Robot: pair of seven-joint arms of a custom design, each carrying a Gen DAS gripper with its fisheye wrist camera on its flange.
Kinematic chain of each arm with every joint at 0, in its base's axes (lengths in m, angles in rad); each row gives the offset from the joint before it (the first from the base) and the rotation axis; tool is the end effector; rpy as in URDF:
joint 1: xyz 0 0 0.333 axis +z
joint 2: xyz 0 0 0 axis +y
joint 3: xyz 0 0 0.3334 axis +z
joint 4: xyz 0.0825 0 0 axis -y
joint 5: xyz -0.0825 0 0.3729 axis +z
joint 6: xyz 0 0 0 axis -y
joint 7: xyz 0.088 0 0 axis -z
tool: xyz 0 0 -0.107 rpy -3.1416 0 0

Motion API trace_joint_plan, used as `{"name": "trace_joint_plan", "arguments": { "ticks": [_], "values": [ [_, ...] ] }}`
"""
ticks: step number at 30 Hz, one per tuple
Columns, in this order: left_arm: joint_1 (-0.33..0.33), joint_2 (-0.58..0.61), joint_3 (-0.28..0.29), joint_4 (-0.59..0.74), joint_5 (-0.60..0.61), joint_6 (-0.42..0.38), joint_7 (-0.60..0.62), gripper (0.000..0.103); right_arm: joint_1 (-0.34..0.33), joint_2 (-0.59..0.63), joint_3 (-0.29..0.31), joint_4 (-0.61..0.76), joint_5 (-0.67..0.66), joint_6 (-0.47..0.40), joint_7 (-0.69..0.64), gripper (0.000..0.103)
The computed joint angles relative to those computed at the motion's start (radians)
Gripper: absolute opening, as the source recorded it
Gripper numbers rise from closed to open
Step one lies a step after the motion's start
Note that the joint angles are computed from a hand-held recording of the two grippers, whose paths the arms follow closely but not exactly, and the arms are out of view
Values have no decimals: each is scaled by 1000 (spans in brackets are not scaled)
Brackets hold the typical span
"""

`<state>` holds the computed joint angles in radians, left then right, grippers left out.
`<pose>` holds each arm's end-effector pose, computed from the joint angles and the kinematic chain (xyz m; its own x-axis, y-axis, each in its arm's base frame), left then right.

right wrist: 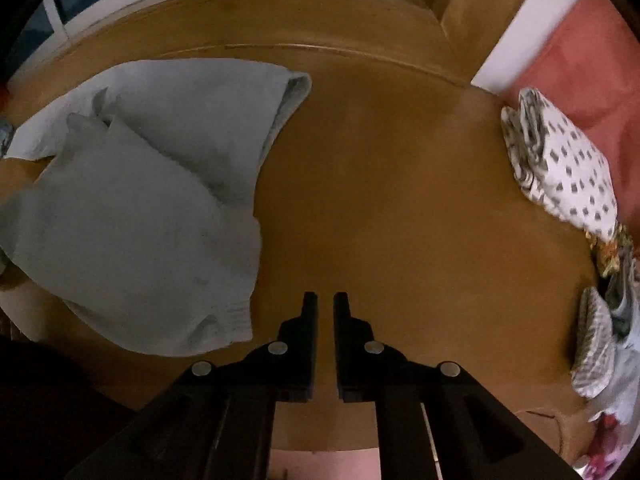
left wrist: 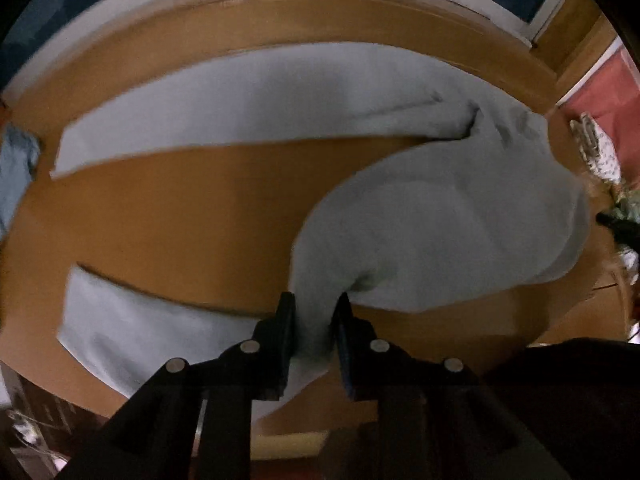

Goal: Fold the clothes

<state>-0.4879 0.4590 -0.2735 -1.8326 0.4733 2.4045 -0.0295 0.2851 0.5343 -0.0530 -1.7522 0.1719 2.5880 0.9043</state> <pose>0.4887 -0.4383 0.3248 0.5023 -0.8573 0.1124 -0.8250 -0.5141 -0.2347 0.6730 0.1607 0.3198 0.6873 -0.7195 0.0999 -0.6708 -0.6814 -0.2928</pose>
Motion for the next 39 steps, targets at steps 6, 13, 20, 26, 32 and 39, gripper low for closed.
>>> {"name": "trace_joint_plan", "arguments": {
  "ticks": [6,13,20,26,32,39],
  "values": [
    [-47,6,29,61,86,-71,-48,44,-110,-28,163,-28,269,54,-274,29],
    [-87,190,67,331,206,-102,80,50,-96,127,218,191,436,-37,-381,32],
    [-103,422,80,594,112,-37,234,50,0,265,157,348,327,-19,-178,32],
    [-141,499,81,704,38,-94,346,51,50,235,106,257,229,74,-215,31],
    [-177,554,56,790,-6,-87,497,51,53,295,60,366,178,36,-103,31],
    [-205,582,60,833,-57,-73,637,54,37,400,45,579,138,-105,46,31]
  ]
}}
